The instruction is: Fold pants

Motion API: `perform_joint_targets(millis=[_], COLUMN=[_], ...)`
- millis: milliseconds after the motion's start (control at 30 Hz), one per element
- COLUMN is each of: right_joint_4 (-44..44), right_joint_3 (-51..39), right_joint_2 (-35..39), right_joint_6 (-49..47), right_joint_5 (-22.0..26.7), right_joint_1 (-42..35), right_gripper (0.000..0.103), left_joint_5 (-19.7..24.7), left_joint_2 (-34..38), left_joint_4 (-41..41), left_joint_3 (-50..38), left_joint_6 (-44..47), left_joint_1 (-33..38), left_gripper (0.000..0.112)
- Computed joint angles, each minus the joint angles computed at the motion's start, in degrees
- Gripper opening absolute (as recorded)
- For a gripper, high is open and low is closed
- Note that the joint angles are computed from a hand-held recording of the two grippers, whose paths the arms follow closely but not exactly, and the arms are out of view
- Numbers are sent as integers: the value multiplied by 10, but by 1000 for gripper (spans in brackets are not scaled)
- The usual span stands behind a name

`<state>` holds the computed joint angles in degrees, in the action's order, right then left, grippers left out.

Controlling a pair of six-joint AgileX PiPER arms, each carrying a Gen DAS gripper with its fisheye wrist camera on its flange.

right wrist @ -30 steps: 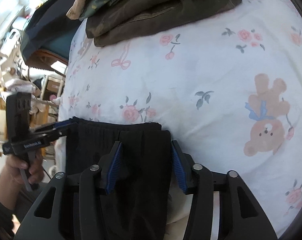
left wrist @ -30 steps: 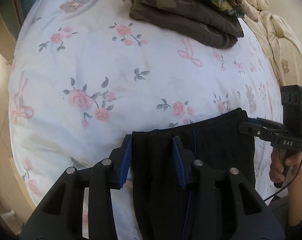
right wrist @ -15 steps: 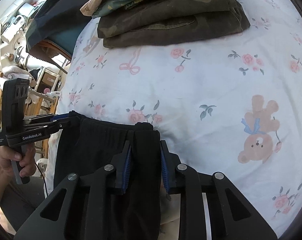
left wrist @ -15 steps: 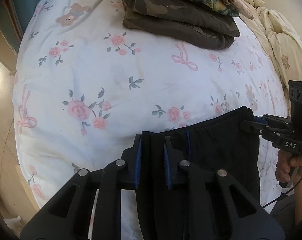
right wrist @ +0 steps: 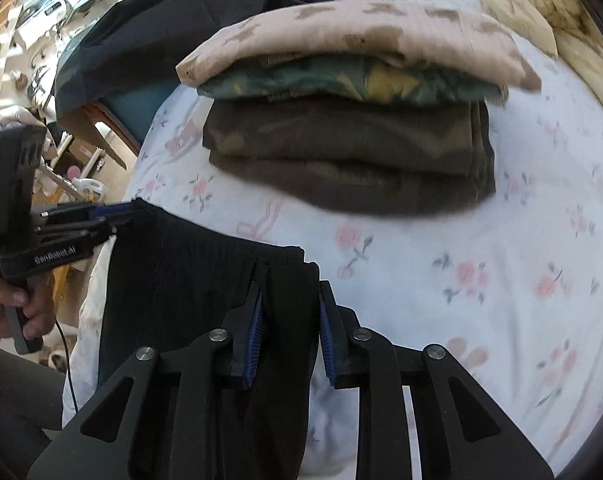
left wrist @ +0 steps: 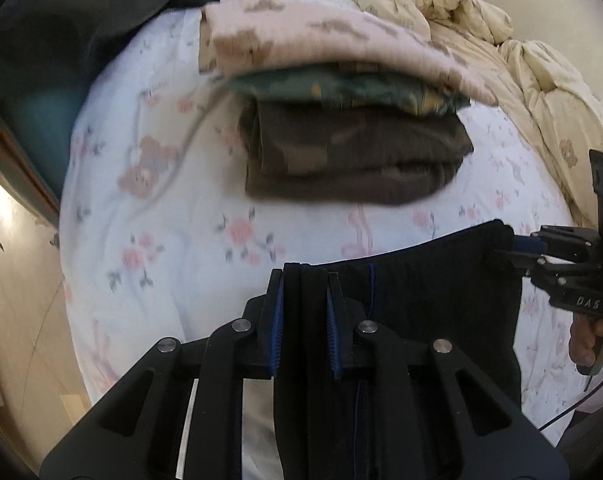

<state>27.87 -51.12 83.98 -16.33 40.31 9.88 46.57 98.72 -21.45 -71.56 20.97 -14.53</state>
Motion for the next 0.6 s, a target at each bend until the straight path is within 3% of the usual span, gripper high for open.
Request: perform_joint_targets(millis=[233,367,600], right_joint_4=[-8,-35,-137], right_joint_3=[19,39,79], right_joint_2=[-60,-139,-321], right_joint_6=[-44,-49,49], right_joint_5=[9,32,115], right_joint_1=[1,27,123], right_gripper=[25,25,25], left_joint_5=[-27,9,80], left_joint_2=[-63,-126,-334], left_joint_4=[-16,-54,-53], left_joint_3=[52,74,174], left_joint_6=[107,165,284], left_joint_1=[-9,13,4], left_gripper=[16,16,16])
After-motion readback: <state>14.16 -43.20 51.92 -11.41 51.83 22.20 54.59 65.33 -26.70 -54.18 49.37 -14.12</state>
